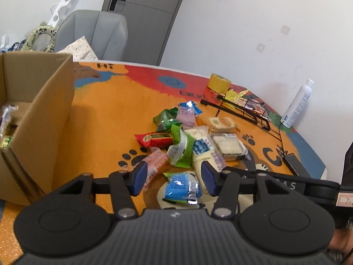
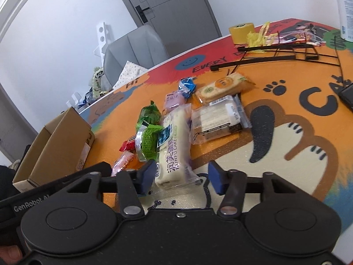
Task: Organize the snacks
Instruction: 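Grasp the blue candy with the left tool while the right grasps the white RUNFU CAKE roll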
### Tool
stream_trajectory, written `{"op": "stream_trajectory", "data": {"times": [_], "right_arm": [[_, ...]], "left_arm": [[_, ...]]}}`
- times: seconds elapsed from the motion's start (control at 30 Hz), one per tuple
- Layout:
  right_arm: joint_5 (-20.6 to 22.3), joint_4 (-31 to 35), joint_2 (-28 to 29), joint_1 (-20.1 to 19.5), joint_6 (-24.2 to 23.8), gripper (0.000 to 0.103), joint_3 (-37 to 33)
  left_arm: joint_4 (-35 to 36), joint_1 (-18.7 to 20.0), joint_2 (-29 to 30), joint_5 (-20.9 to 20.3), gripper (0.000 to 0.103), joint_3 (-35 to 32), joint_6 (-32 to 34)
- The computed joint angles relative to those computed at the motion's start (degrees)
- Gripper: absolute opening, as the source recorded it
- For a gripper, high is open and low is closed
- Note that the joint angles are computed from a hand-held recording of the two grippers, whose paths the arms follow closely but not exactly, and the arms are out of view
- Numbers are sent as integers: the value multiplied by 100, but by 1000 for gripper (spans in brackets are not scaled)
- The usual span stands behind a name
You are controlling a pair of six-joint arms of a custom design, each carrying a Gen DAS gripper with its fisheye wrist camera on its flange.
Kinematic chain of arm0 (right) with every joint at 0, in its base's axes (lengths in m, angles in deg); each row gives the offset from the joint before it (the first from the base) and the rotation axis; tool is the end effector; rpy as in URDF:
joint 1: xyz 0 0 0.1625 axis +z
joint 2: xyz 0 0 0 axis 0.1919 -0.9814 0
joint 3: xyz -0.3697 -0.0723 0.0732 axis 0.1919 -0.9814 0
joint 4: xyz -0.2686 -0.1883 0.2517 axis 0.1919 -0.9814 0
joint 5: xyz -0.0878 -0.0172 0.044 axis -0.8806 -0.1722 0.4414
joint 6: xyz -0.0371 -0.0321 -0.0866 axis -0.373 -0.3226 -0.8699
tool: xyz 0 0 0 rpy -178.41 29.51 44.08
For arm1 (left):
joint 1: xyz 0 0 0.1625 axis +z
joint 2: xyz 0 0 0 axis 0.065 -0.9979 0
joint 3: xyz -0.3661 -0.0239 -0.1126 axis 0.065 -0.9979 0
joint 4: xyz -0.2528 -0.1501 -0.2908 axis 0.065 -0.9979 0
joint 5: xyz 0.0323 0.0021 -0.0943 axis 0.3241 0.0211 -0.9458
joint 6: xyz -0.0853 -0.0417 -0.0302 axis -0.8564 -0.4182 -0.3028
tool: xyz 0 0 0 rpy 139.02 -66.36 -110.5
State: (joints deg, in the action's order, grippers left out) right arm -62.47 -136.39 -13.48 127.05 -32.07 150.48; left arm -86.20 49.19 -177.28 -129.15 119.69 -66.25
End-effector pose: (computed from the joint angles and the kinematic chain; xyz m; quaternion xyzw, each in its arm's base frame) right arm 0.3522 -0.2366 -0.0837 0.0612 -0.8924 0.4061 0.1872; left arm 0.0516 -0.2347 0.3436 0.2258 0.8976 -0.3511 0.1414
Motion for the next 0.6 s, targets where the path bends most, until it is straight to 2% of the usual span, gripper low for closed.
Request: {"op": "stream_trajectory", "data": {"times": [0.07, 0.23, 0.4, 0.6], "right_arm": [[25, 51, 17, -63, 50, 38, -12], [82, -188, 111, -119, -36, 35, -40], [260, -241, 52, -142, -47, 18, 39], [174, 67, -101, 14, 207, 17, 169]], "left_arm": [[-228, 182, 160, -114, 52, 27, 116], [-377, 331, 278, -309, 52, 114, 285], [-628, 385, 426, -364, 52, 239, 403], [-628, 322, 409, -204, 52, 354, 382]]}}
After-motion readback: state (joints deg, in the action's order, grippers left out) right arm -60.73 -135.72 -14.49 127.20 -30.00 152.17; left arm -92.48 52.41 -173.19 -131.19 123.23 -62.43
